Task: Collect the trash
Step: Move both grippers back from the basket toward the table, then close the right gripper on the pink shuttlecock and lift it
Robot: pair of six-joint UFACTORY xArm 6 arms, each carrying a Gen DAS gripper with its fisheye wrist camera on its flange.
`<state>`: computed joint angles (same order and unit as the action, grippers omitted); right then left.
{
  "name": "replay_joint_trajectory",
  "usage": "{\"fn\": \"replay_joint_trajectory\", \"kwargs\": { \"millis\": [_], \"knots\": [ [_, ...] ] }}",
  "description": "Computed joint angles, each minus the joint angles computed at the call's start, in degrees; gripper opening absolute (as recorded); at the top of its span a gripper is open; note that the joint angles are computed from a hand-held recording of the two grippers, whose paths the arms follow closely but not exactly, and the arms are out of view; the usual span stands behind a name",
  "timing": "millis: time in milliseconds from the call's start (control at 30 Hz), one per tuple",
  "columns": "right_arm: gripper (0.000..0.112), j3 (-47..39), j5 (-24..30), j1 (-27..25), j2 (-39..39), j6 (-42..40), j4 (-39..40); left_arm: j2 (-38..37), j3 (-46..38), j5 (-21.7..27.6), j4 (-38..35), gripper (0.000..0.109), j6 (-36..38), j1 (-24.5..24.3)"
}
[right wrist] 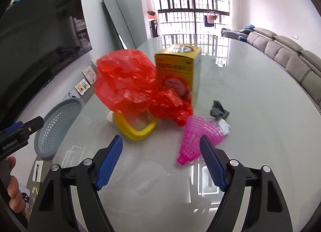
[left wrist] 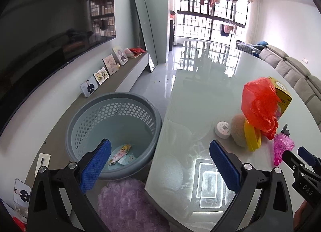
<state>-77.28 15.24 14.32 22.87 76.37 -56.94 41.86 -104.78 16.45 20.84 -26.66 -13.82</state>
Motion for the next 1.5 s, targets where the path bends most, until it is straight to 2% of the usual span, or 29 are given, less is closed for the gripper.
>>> {"fn": "replay_joint_trajectory", "kwargs": {
  "millis": [200, 400, 667, 900, 1000, 1067, 1167, 1500],
  "knots": [
    [0.076, 3.9, 0.4, -2.3, -1.3, 1.2, 1.4, 2.5, -2.7, 1.2, -5.1, 0.097, 6.3, -2.2],
    [0.075, 3.6, 1.5, -3.1, -0.3, 0.8, 3.8, 6.0, -7.4, 3.1, -10.8, 0.097, 12.8, -3.9],
    [0.075, -3.7, 6.7, -2.6, 5.0, -8.3, 14.4, 9.5, -12.7, 5.1, -14.0, 0.097, 16.4, -4.7],
    [0.074, -10.1, 12.1, -1.8, 9.4, -12.7, 18.3, 11.8, -16.5, 7.1, -16.5, 0.097, 18.6, -5.2],
    [0.062, -11.4, 12.9, -1.7, 10.4, -13.2, 18.3, 11.8, -16.4, 6.9, -17.5, 0.097, 19.4, -5.3],
    [0.049, -11.6, 12.5, -1.5, 10.7, -15.2, 20.0, 11.5, -16.0, 6.6, -18.1, 0.097, 19.8, -5.3],
    [0.043, -10.5, 10.9, -1.2, 10.2, -15.7, 20.2, 11.1, -15.4, 6.4, -18.8, 0.097, 20.4, -5.3],
    [0.041, 0.6, 4.3, -2.9, 2.2, -8.4, 13.5, 8.7, -12.0, 4.9, -22.4, 0.097, 23.8, -6.4]
  ]
}}
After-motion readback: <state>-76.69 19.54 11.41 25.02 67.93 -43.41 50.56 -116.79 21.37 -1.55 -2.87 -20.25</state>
